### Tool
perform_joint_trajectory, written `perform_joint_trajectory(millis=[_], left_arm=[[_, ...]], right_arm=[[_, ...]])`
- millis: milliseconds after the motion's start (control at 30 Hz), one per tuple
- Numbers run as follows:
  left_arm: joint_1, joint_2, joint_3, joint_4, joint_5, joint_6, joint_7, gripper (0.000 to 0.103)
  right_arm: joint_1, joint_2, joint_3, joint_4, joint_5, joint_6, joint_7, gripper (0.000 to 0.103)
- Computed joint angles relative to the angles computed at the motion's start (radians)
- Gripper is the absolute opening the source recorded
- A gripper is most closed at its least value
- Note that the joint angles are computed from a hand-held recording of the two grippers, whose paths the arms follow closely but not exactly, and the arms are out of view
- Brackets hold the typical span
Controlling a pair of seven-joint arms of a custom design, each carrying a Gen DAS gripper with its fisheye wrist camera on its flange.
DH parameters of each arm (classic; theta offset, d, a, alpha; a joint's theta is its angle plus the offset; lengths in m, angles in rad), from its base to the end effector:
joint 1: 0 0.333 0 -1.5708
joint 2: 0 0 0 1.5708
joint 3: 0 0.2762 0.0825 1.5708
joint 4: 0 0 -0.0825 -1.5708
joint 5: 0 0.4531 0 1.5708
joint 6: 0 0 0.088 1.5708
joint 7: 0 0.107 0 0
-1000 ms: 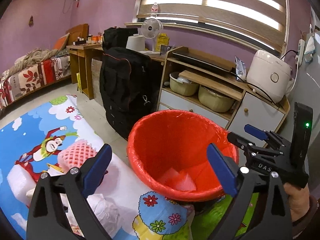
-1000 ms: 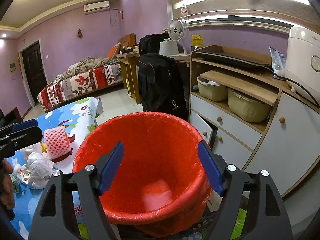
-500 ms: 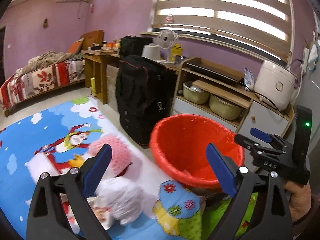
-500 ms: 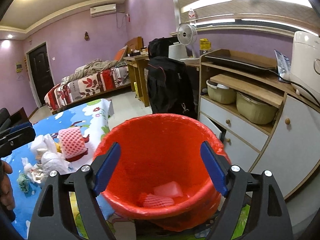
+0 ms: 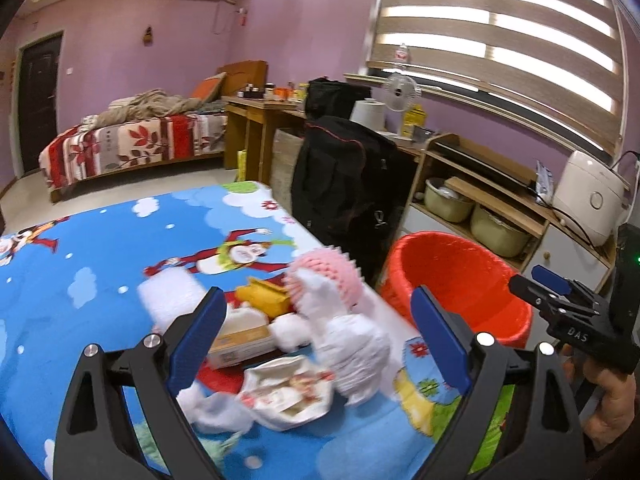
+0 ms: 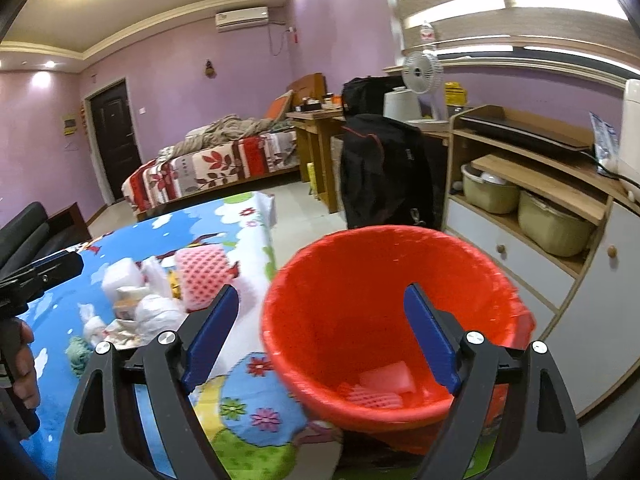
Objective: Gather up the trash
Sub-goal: 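Move both tools back over the trash pile on the bed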
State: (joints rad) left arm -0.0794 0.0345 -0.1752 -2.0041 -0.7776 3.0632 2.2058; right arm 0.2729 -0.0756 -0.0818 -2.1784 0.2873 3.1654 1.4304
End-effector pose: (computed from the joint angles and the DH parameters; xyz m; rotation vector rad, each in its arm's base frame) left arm 0.6533 -0.1116 0.4748 -1.5402 1.7755 -1.1697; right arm 0.6218 0.0934 0.4772 -1.5617 1.5051 -0.7362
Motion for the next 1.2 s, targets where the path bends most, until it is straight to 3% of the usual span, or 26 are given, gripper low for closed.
perform_joint_trajectory(millis=[133,433,867,1200], left_arm=[[0.004,-0.027,0.012,-0.042,-0.01,0.015,-0.003,0.09],[0.012,-0.069,0.046,-0.135,0.073,0.048,-0.1,0.09],[0.053,-0.104,0.069,-0.231,0.294,0.03,-0.326,0.087],[0.074,-0.095,0.073,-0.24,0.405,-0.052,-0.423,0.081]], right_arm=[[0.055,0.004,-0.02,0.008,0.11,-0.006,-0.103,0.08],[0.081,0.015,0.013,0.024,0.275,-0.02,-0.264,0.081],[0.063,0.041,0.09,0.059,0.441,-0.064,-0.44,0.081],[0.041,0.064,0.131,0.082,0.466,-0.099,-0.476,0.082]])
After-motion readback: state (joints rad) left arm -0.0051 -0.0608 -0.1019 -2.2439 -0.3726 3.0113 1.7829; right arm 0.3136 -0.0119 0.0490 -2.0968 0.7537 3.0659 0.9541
